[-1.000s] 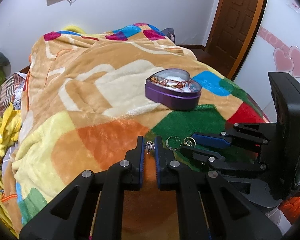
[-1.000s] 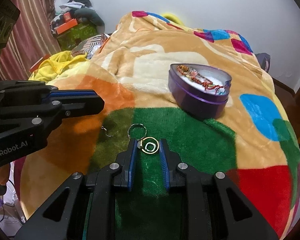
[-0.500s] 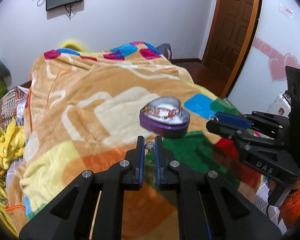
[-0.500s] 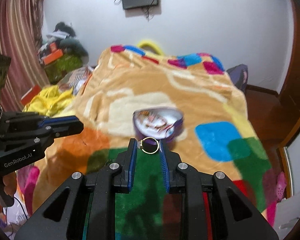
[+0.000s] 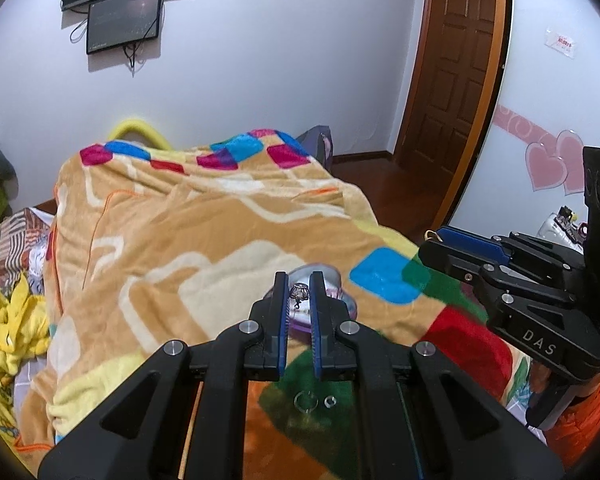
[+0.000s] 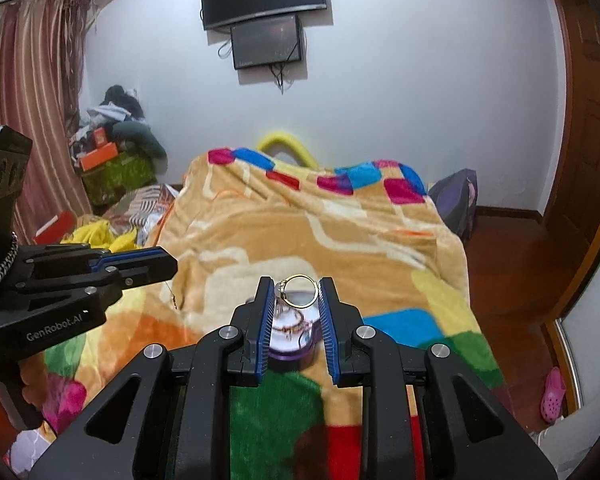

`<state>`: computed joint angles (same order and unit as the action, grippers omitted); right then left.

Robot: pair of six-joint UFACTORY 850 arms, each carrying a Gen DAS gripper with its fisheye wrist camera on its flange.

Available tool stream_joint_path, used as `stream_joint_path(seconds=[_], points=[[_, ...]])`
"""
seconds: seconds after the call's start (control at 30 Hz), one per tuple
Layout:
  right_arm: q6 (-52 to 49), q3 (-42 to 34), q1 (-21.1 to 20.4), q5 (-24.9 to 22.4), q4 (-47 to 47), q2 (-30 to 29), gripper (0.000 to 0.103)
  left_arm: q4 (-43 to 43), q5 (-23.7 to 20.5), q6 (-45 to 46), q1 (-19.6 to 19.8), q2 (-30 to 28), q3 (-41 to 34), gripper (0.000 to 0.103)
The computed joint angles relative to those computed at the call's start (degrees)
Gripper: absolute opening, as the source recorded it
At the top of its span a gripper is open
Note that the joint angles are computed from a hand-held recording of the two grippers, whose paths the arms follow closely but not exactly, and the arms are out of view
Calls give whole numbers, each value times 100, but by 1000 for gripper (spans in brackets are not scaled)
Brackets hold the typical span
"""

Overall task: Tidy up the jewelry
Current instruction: 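Carry the gold ring in the right gripper over the tin while the left gripper brings the earring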

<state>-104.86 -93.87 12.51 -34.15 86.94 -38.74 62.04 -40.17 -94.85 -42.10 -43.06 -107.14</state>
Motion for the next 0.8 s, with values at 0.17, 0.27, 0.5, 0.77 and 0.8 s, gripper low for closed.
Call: stream_joint_path(seconds=[0.17,0.27,0.5,0.77,0.8], points=[[38,-207,5,-49,45,-140,20,69,-7,114,55,-160,-268,8],[181,-360,32,-6,-77,-267,20,7,33,224,113,-272,-421,8],[988,-855,86,34,-804,-679,20,-354,227,559,279,-542,-725,8],[2061,-1490,151,-51,-1870,-1171,20,-1118,322,1322,456,-983,-1232,8],[2166,-1572,156,-90,-1983,-1231,20,-1216,328,1412,475,-1035,-1289,8]])
